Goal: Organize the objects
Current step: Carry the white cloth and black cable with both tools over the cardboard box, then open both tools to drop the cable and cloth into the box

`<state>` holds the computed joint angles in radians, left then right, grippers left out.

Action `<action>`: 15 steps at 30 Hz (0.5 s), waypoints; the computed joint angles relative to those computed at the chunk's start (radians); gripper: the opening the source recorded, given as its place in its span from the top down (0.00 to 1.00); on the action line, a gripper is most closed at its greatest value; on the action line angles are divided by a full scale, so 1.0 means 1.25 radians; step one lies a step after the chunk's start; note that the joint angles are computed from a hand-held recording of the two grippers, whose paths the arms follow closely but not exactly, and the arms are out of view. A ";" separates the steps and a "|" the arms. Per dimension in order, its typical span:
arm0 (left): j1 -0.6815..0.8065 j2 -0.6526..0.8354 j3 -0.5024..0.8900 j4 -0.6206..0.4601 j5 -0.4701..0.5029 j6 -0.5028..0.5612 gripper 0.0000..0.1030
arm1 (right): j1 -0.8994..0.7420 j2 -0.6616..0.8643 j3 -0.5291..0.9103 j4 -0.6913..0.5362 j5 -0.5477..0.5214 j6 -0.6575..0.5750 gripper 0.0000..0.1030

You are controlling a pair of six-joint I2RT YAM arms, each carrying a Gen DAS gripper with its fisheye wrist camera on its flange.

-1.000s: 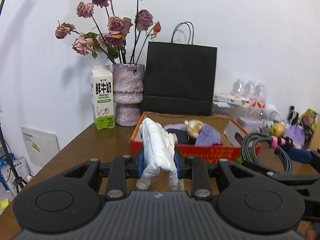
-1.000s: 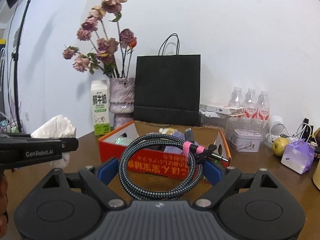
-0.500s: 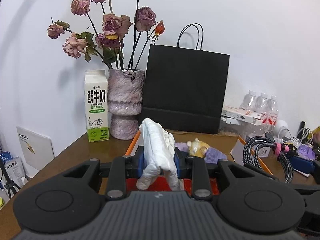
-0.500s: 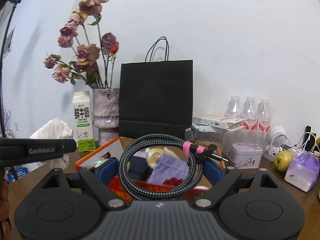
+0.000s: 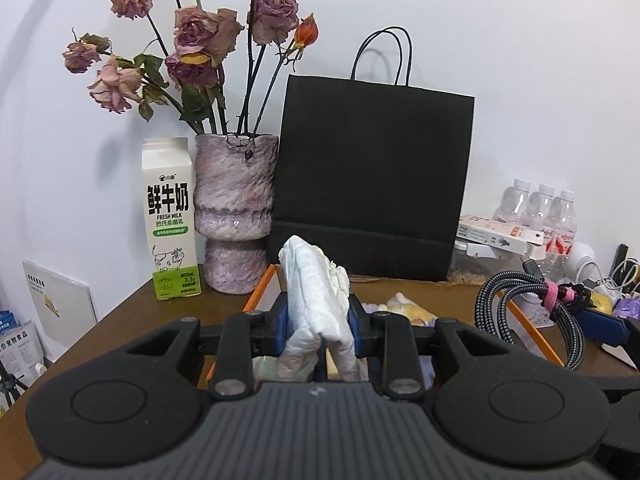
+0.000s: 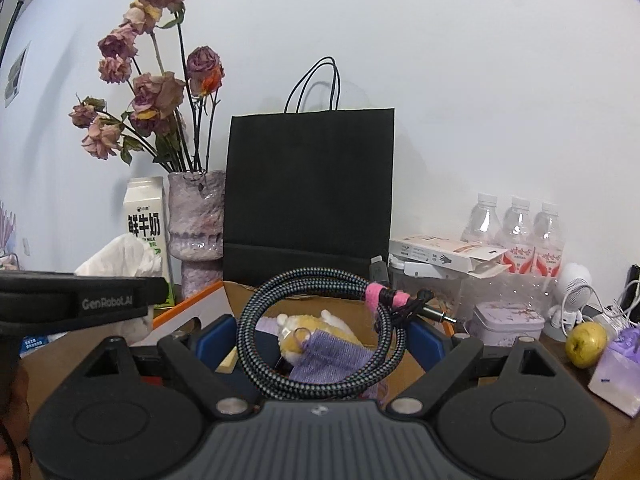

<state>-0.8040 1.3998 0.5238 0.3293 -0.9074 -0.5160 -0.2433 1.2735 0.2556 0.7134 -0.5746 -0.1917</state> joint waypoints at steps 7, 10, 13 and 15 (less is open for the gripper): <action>0.074 0.084 0.044 0.069 0.067 0.056 0.72 | 0.042 0.143 0.082 0.053 0.040 -0.007 0.13; 0.104 0.122 0.068 0.093 0.095 0.077 0.72 | 0.057 0.199 0.120 0.065 0.056 -0.011 0.13; 0.127 0.158 0.094 0.111 0.118 0.097 0.72 | 0.069 0.244 0.155 0.069 0.070 -0.017 0.13; 0.141 0.180 0.110 0.122 0.131 0.111 0.72 | 0.074 0.268 0.176 0.069 0.077 -0.022 0.13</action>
